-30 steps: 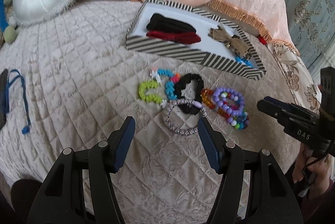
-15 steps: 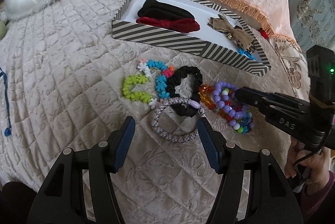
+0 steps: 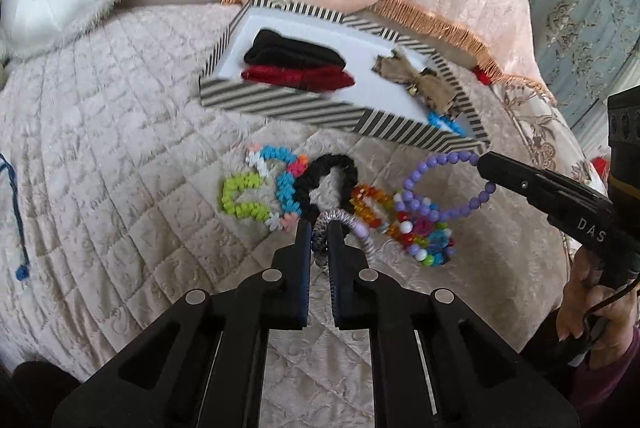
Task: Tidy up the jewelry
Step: 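Grasp the silver bracelet with the left tool while the right tool grasps the purple bead bracelet, then carry the silver bracelet with the left tool while the right tool carries the purple bracelet to the tray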
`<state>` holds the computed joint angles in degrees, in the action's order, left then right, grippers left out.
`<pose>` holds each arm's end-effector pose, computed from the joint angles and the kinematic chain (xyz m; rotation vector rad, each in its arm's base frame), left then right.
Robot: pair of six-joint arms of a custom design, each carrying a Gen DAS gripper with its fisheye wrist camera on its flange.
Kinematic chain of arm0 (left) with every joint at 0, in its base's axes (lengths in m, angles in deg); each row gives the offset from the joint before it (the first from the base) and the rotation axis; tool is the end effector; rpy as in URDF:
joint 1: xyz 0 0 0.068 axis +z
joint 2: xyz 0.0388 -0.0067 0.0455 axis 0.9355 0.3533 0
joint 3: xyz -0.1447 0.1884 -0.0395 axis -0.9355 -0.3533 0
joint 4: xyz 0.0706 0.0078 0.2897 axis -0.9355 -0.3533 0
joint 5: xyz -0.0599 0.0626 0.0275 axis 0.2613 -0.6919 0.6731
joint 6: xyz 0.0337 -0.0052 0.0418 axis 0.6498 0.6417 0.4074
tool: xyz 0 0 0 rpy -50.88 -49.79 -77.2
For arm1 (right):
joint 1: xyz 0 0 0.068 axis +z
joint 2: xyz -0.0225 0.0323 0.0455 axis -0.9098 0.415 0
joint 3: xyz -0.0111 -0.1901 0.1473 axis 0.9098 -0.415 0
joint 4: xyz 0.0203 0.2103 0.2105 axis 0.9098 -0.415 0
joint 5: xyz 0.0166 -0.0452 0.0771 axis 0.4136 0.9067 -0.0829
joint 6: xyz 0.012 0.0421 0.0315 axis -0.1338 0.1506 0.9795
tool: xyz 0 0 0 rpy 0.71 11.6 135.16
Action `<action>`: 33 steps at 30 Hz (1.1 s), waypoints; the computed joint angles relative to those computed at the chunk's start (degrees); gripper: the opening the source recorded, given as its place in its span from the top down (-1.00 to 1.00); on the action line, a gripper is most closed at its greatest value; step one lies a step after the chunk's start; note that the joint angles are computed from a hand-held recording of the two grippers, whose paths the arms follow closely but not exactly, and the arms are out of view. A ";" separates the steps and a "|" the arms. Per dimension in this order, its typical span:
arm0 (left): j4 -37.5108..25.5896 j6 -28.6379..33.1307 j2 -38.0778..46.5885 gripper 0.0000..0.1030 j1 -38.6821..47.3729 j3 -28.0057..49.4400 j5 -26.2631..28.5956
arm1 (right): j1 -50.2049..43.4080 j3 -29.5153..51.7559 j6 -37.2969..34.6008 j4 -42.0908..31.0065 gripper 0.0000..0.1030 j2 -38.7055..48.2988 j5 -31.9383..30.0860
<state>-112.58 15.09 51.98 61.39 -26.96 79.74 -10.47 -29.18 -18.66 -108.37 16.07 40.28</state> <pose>0.1873 -0.0402 0.2148 0.4503 2.5273 -0.5381 0.1400 0.1693 0.2130 0.0282 2.5111 -0.0205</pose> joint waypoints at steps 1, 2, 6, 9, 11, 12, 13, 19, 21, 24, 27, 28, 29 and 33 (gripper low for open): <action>-0.19 0.02 -0.15 0.87 0.02 0.33 0.19 | 0.68 0.69 0.42 -0.67 0.83 0.06 0.79; -0.67 0.05 -0.59 0.87 0.05 0.81 0.39 | 1.20 1.31 0.74 -1.31 0.83 0.16 1.47; -2.23 0.38 -2.09 0.88 -0.07 2.36 0.88 | 2.89 3.16 2.34 -4.29 0.83 -0.08 3.53; -3.01 0.06 -2.96 0.88 -0.85 3.59 0.63 | 3.92 4.13 3.38 -6.09 0.83 -0.20 4.69; -3.05 -0.17 -3.09 0.88 -1.23 4.17 0.39 | 4.71 4.95 4.06 -7.30 0.83 -0.10 5.28; -3.16 -0.19 -3.06 0.88 -1.25 4.55 0.40 | 4.84 5.02 4.14 -7.34 0.83 0.01 5.45; -3.23 -0.25 -2.91 0.88 -1.16 4.96 0.48 | 5.14 5.32 4.45 -7.74 0.83 0.04 5.74; -4.37 -0.14 -0.23 0.86 1.64 5.44 2.08 | 7.12 6.61 6.52 -10.44 0.83 0.48 7.57; -4.29 0.03 2.01 0.72 2.18 4.76 1.02 | 7.66 6.48 7.02 -10.54 0.83 0.44 7.63; -2.65 -0.70 4.14 0.07 3.14 2.23 -0.02 | 8.22 6.18 7.41 -10.21 0.83 0.68 7.43; 0.12 -2.38 5.10 0.04 3.00 -0.18 -0.96 | 8.45 6.10 7.54 -10.08 0.83 0.88 7.29; 1.03 -2.79 5.08 0.04 2.50 -0.87 -1.58 | 8.47 6.06 7.64 -10.07 0.83 0.90 7.27; 2.04 -3.33 5.32 0.04 1.57 -1.45 -2.65 | 8.46 6.07 7.70 -10.07 0.83 0.93 7.22; 5.13 -4.73 4.96 0.33 -1.18 -3.60 -4.46 | 8.41 6.01 7.63 -9.87 0.83 0.87 7.25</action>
<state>-107.45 10.36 56.94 60.22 -30.57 75.28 -2.06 -23.17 -11.03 -118.24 16.93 47.53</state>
